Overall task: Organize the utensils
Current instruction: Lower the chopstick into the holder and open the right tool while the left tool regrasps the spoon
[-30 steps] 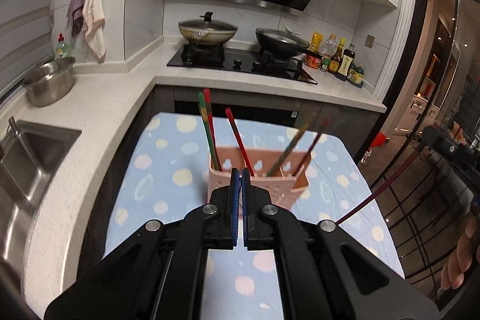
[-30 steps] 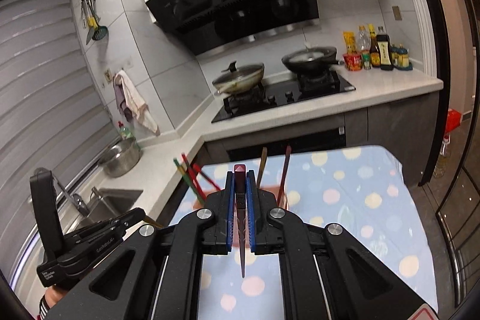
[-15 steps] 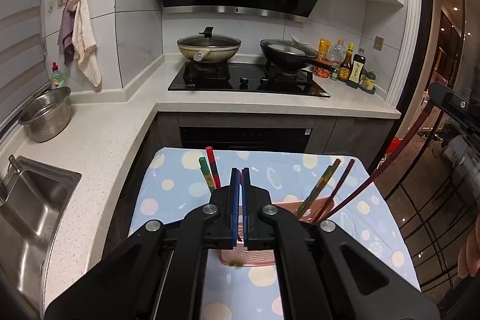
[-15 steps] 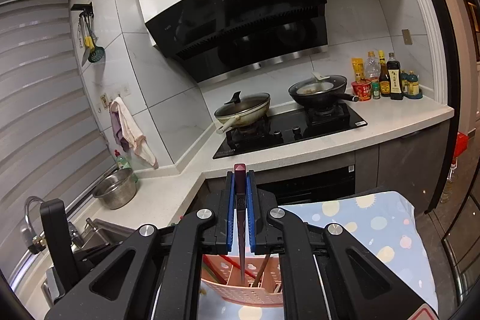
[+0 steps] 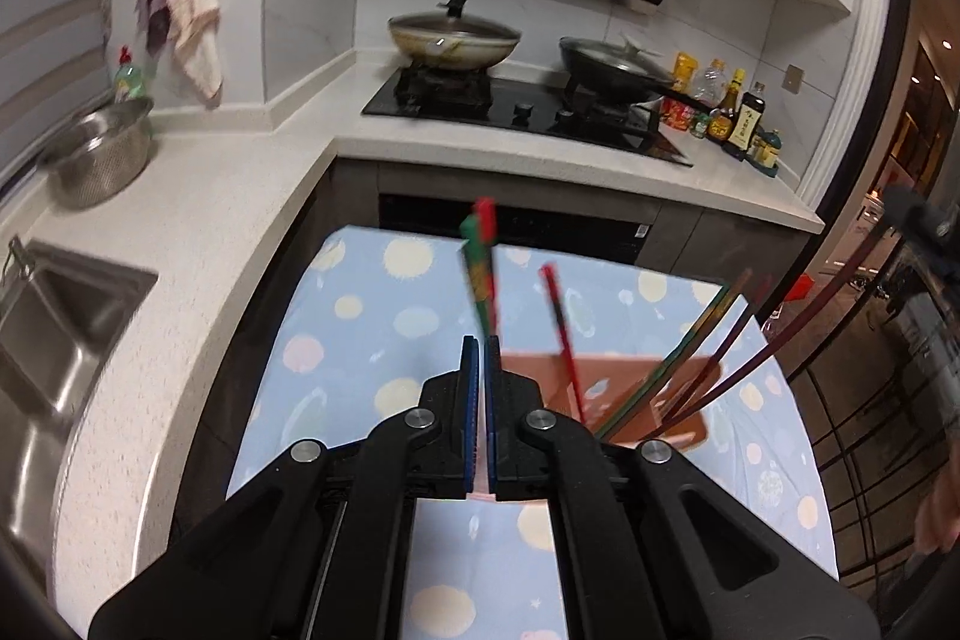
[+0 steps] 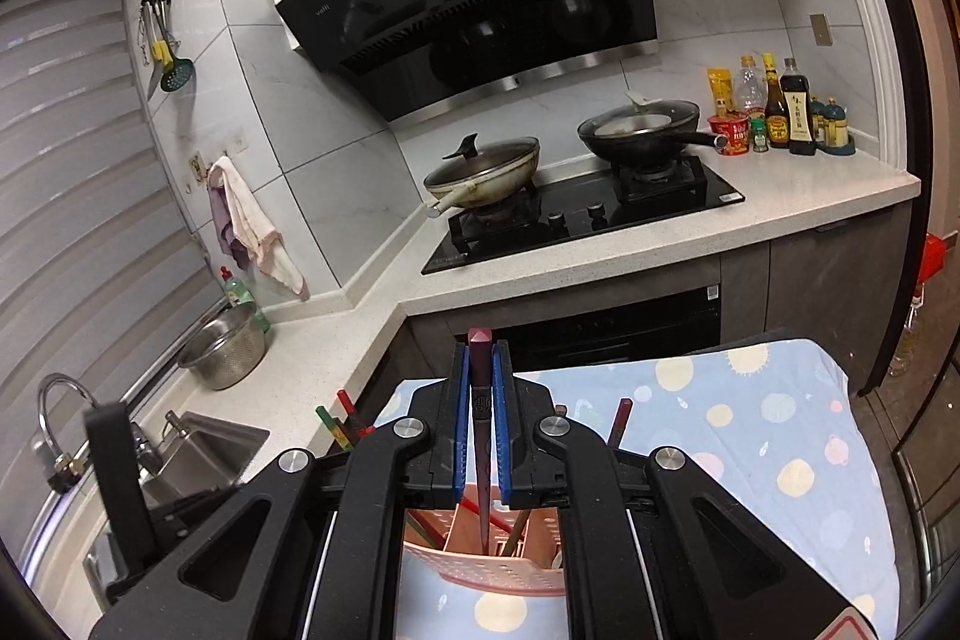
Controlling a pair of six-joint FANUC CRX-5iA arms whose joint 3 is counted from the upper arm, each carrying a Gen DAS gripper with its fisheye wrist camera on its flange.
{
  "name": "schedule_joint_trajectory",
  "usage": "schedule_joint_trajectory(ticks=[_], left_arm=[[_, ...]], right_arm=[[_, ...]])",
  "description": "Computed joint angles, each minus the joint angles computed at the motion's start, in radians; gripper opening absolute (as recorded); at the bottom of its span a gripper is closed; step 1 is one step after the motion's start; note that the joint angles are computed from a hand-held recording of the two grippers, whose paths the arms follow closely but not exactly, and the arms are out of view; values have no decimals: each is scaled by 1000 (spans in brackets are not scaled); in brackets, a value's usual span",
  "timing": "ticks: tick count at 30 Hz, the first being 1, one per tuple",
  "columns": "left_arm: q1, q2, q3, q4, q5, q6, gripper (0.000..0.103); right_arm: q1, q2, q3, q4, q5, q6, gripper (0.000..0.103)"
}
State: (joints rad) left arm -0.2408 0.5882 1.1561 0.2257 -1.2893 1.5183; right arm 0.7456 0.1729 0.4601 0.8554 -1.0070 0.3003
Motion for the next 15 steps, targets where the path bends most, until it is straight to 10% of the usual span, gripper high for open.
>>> schedule_joint_trajectory(ticks=[15], left_arm=[[72,-190,-441,-50,42,41,2]], right_arm=[[3,44,63,-38,-34,50,7]])
